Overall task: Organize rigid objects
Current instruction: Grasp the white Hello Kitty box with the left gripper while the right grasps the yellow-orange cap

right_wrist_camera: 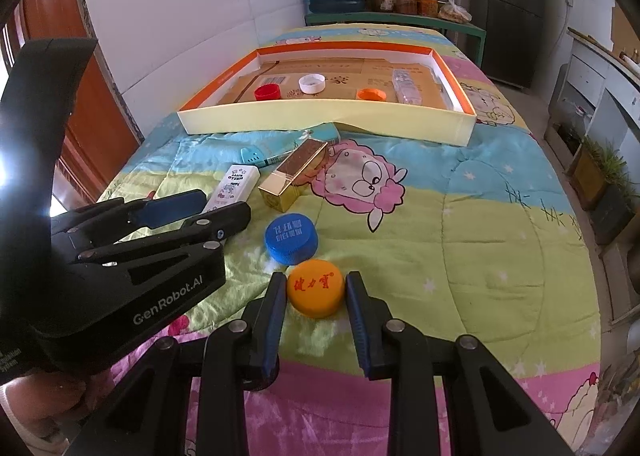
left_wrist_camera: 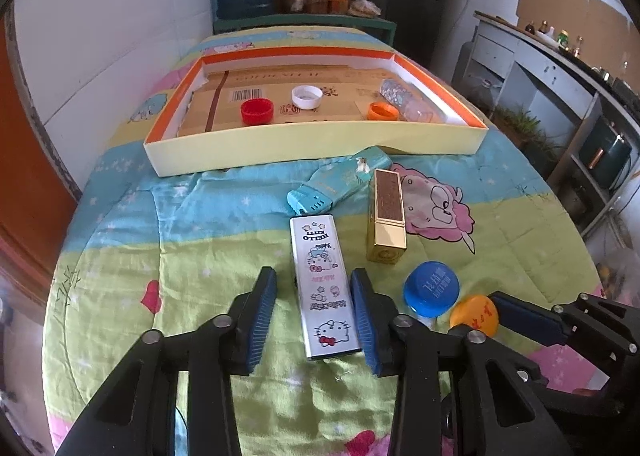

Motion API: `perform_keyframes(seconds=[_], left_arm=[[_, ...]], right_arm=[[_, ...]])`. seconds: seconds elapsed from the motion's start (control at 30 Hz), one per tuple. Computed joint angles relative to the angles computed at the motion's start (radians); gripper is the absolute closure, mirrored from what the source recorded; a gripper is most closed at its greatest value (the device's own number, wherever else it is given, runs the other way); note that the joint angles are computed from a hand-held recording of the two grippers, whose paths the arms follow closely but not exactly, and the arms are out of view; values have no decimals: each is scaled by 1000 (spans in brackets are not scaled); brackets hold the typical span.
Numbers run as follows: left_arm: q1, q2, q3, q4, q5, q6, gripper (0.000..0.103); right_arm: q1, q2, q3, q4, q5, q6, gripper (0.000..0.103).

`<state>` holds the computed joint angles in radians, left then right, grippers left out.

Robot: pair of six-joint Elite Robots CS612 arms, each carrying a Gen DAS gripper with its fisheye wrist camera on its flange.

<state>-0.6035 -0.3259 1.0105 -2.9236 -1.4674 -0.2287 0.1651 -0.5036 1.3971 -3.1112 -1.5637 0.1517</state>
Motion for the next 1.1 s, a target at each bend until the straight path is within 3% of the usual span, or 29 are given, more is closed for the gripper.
perform_keyframes(seconds=[0.03, 1.1], left_arm=[[0, 0, 0, -4, 1, 1, 75], [22, -29, 20, -94, -23, -46, 76]], right_arm=[[0, 1, -1, 1, 0, 0, 72], [1, 4, -45, -18, -3, -48, 73]])
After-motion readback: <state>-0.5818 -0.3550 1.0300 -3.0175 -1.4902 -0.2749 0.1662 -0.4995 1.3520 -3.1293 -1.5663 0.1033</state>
